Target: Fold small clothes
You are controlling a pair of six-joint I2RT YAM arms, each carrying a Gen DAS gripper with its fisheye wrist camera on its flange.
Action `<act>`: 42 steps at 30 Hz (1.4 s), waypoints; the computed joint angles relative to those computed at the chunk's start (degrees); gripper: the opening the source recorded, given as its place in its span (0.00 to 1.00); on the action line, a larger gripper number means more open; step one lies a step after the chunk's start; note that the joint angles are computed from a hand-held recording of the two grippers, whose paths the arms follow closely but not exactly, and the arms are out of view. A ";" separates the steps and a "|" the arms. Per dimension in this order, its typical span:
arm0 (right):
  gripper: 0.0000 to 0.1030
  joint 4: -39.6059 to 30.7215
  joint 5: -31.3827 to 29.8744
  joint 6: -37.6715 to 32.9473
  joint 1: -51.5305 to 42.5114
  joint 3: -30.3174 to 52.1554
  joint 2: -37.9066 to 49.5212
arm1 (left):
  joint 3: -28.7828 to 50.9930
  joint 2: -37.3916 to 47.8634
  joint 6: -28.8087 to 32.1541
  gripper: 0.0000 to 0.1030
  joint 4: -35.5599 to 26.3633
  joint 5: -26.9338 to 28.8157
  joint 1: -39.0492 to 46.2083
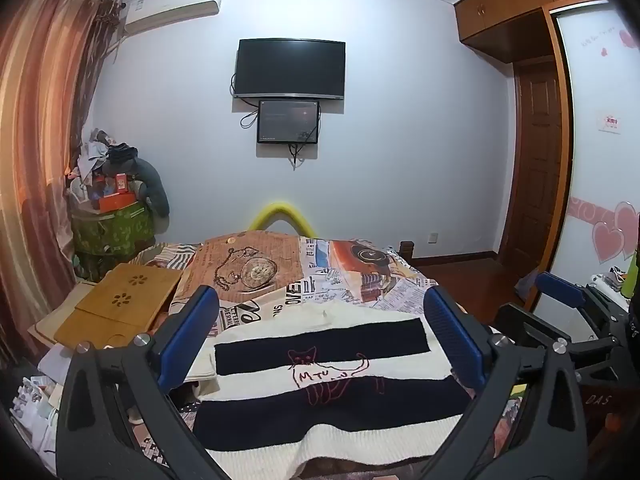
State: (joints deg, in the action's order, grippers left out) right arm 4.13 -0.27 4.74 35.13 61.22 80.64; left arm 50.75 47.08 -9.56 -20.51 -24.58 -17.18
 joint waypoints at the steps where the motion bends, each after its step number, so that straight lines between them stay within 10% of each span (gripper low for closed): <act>1: 1.00 -0.15 0.07 0.09 -0.03 0.13 0.08 | 0.07 0.02 -0.16 1.00 -0.16 0.22 0.07; 42: 1.00 -0.83 0.69 0.94 -0.82 0.17 0.71 | 1.12 1.61 -1.16 1.00 -0.77 -0.90 -0.24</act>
State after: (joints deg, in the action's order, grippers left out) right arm 3.31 0.42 5.68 34.31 61.39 81.36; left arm 51.87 48.69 -10.73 -21.29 -25.48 -17.42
